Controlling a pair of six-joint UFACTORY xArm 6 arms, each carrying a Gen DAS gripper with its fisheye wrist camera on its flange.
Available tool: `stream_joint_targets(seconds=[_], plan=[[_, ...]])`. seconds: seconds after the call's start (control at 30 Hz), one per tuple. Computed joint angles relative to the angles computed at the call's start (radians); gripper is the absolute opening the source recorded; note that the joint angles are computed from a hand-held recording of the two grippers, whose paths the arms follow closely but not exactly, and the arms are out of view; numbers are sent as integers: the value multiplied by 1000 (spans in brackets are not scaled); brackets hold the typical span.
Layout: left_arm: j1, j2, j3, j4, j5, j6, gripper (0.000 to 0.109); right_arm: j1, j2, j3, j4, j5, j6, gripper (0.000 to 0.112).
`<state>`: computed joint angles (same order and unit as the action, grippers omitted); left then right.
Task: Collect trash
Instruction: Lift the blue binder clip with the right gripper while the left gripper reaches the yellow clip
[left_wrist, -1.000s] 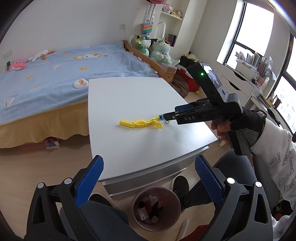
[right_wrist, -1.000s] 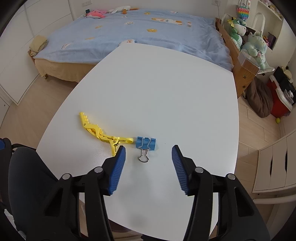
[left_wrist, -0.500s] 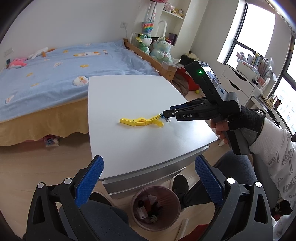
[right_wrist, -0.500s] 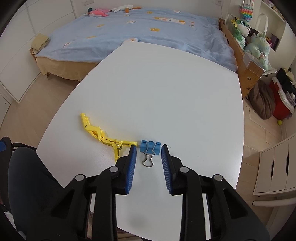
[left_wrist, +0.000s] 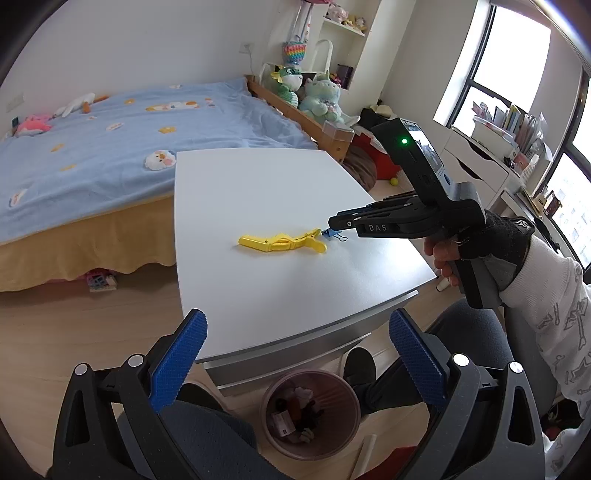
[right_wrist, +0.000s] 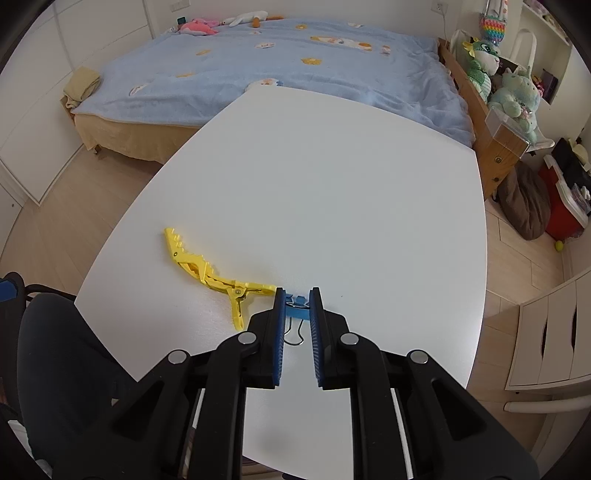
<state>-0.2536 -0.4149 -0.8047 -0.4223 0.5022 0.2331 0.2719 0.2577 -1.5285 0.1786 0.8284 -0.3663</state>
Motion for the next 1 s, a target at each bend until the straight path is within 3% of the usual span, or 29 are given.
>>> stream_joint_targets(seconds=[0.4,1.0], plan=[[6,126,-133,-25,38,123,95,-37,-79,18,69,45,-29,12],[38,471,-517,75,225,366,95,-80,-144,50,117,62,-50,12]])
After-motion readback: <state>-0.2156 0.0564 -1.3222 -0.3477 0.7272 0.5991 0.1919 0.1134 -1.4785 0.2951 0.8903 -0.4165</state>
